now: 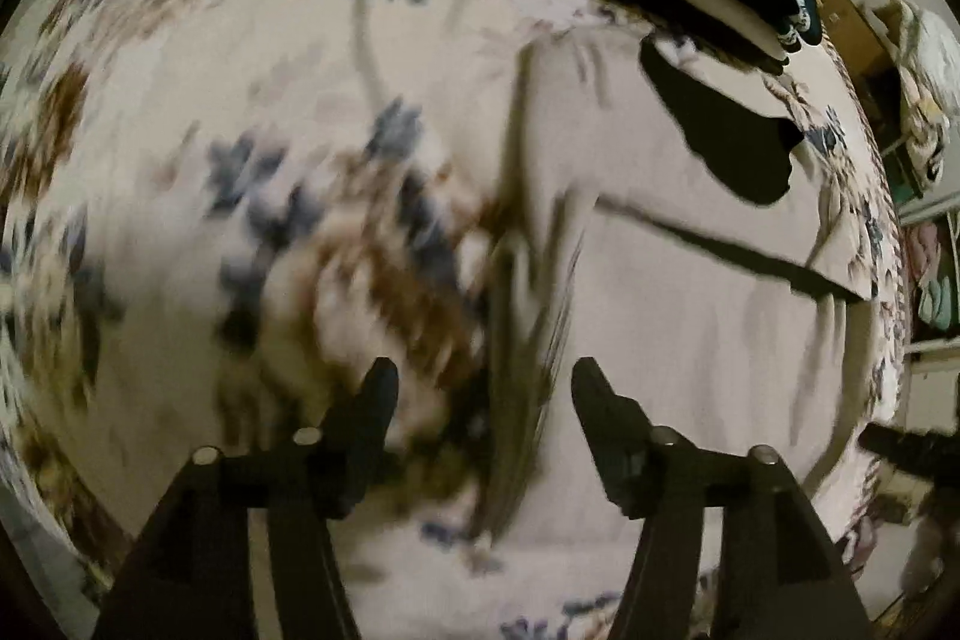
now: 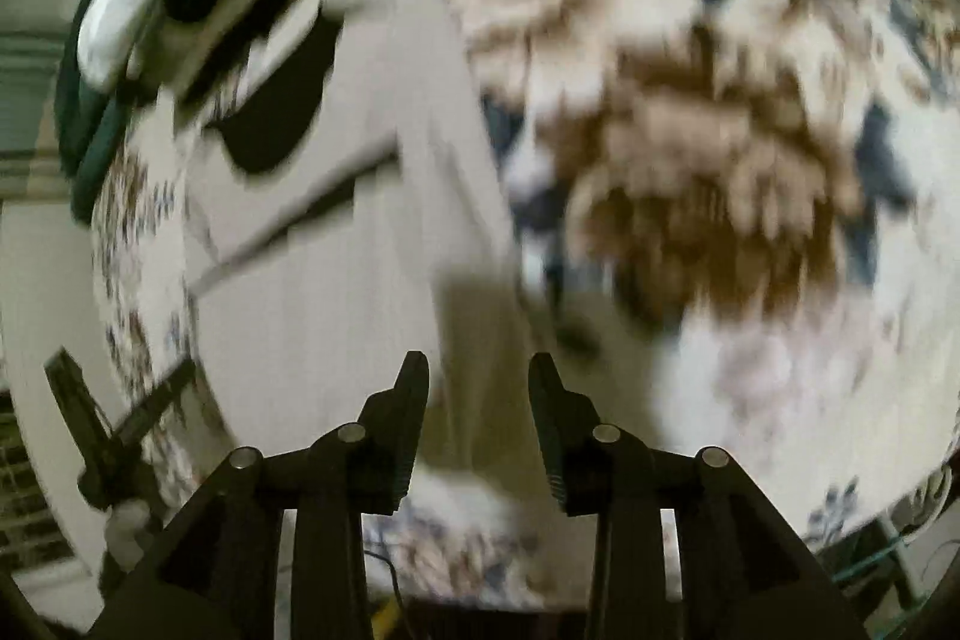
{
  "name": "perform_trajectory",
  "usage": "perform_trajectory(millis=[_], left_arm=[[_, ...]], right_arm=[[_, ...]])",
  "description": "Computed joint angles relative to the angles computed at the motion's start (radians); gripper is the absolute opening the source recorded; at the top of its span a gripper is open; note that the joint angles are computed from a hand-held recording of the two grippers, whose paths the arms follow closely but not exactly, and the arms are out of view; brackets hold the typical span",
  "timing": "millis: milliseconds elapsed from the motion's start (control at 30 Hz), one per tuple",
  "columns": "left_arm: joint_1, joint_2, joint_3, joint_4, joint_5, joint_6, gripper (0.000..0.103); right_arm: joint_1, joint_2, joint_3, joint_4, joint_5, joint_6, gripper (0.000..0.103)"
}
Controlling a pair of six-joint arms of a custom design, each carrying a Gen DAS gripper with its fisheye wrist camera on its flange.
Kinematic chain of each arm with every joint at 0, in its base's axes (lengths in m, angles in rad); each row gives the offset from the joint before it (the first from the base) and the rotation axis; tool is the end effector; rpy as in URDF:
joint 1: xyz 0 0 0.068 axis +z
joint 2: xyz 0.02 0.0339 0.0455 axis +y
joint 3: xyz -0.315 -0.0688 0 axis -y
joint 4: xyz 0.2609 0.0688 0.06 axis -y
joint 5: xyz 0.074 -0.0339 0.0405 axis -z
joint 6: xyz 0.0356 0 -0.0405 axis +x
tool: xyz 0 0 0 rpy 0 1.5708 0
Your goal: Fold small clothes
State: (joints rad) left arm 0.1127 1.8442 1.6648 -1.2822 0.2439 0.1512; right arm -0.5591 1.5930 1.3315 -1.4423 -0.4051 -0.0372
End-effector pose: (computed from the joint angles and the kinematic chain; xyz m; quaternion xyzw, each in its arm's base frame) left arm 0.3828 0.0347 0.3214 0.0257 0.9908 -0.1133 0.0697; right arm 0.2451 -0.1368 0.3132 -0.2651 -0.9409 -0.2110 0.0033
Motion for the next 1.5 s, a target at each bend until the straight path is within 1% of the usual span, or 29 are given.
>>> perform_trajectory(millis=[67, 167, 200, 233, 267, 400, 567, 600, 633, 667, 700, 767, 800, 833, 867, 900, 933, 1000, 1067, 1100, 1133, 1200, 1267, 1300, 1333, 1367, 1400, 1467, 1500], left_arm=[[0.011, -0.019, -0.064, -0.005, -0.005, 0.008, 0.058], [0.004, -0.032, -0.135, 0.013, -0.016, 0.003, 0.058], [-0.001, -0.041, -0.154, 0.026, -0.02, 0.001, 0.058], [-0.008, -0.047, -0.167, 0.038, -0.022, -0.001, 0.058], [-0.019, -0.051, -0.181, 0.054, -0.029, -0.005, 0.058], [-0.045, -0.041, -0.184, 0.073, -0.033, -0.035, 0.058], [-0.045, -0.036, -0.183, 0.077, -0.035, -0.025, 0.058], [-0.038, -0.035, -0.182, 0.073, -0.032, -0.019, 0.058], [-0.032, -0.033, -0.178, 0.066, -0.03, -0.018, 0.058], [-0.026, -0.03, -0.173, 0.061, -0.028, -0.015, 0.058], [-0.015, -0.032, -0.166, 0.05, -0.027, -0.01, 0.058], [-0.002, -0.035, -0.148, 0.035, -0.02, -0.006, 0.058], [0.001, -0.034, -0.138, 0.034, -0.014, -0.008, 0.058], [0.007, -0.035, -0.131, 0.03, -0.011, -0.006, 0.058], [0.01, -0.034, -0.122, 0.026, -0.007, -0.007, 0.058], [0.014, -0.032, -0.113, 0.024, -0.003, -0.006, 0.058], [0.014, -0.028, -0.103, 0.025, -0.003, -0.01, 0.058], [0.01, -0.013, -0.081, 0.027, -0.003, -0.017, 0.058], [0.003, 0.015, -0.042, 0.029, 0.002, -0.025, 0.058], [-0.002, 0.02, -0.033, 0.034, 0.004, -0.031, 0.058], [-0.011, 0.037, -0.003, 0.034, 0.007, -0.038, 0.058], [-0.022, 0.067, 0.062, 0.039, 0.023, -0.041, 0.058], [-0.032, 0.104, 0.128, 0.04, 0.036, -0.04, 0.058], [-0.037, 0.135, 0.182, 0.037, 0.045, -0.037, 0.058], [-0.045, 0.163, 0.226, 0.034, 0.047, -0.039, 0.058], [-0.052, 0.198, 0.282, 0.025, 0.051, -0.039, 0.058], [-0.06, 0.254, 0.372, 0.007, 0.064, -0.03, 0.058], [-0.086, 0.327, 0.482, 0.006, 0.042, -0.027, 0.058], [-0.103, 0.399, 0.587, -0.016, 0.035, -0.023, 0.058]], right_arm=[[0.01, -0.034, -0.074, -0.013, -0.007, -0.025, 0.037], [0.053, -0.065, -0.178, 0.019, -0.019, -0.022, 0.036], [0.075, -0.072, -0.202, 0.04, -0.015, -0.011, 0.027], [0.099, -0.09, -0.225, 0.072, -0.001, 0.004, 0.007], [0.127, -0.104, -0.24, 0.093, 0.03, 0.013, 0.002], [0.156, -0.151, -0.243, 0.094, 0.12, 0.041, 0.001], [0.18, -0.158, -0.192, 0.062, 0.223, 0.077, 0.0], [0.189, -0.154, -0.192, 0.071, 0.294, 0.085, 0.0], [0.149, -0.143, -0.201, 0.081, 0.329, 0.064, 0.0], [0.111, -0.127, -0.203, 0.081, 0.327, 0.056, 0.0], [0.055, -0.103, -0.202, 0.079, 0.284, 0.056, 0.0], [-0.044, -0.075, -0.182, 0.069, 0.172, 0.044, 0.002], [-0.065, -0.072, -0.167, 0.066, 0.131, 0.033, 0.008], [-0.075, -0.07, -0.149, 0.06, 0.084, 0.023, 0.024], [-0.077, -0.069, -0.137, 0.054, 0.045, 0.017, 0.033], [-0.071, -0.065, -0.127, 0.051, 0.008, 0.019, 0.045], [-0.063, -0.06, -0.122, 0.051, -0.025, 0.022, 0.047], [-0.009, -0.051, -0.138, 0.064, -0.068, 0.055, 0.047], [0.037, -0.055, -0.188, 0.113, -0.049, 0.103, 0.02], [0.061, -0.063, -0.213, 0.139, 0.013, 0.137, 0.012], [0.077, -0.048, -0.231, 0.16, 0.075, 0.178, 0.012], [0.07, -0.034, -0.244, 0.182, 0.06, 0.248, 0.012], [0.083, -0.029, -0.193, 0.165, 0.066, 0.262, 0.015], [0.096, -0.022, -0.151, 0.151, 0.069, 0.273, 0.024], [0.107, -0.01, -0.099, 0.135, 0.068, 0.281, 0.044], [0.118, 0.006, -0.042, 0.125, 0.062, 0.285, 0.054], [0.128, 0.026, 0.009, 0.125, 0.057, 0.286, 0.065], [0.152, 0.097, 0.138, 0.139, 0.068, 0.28, 0.067], [0.17, 0.16, 0.224, 0.149, 0.09, 0.279, 0.069]])
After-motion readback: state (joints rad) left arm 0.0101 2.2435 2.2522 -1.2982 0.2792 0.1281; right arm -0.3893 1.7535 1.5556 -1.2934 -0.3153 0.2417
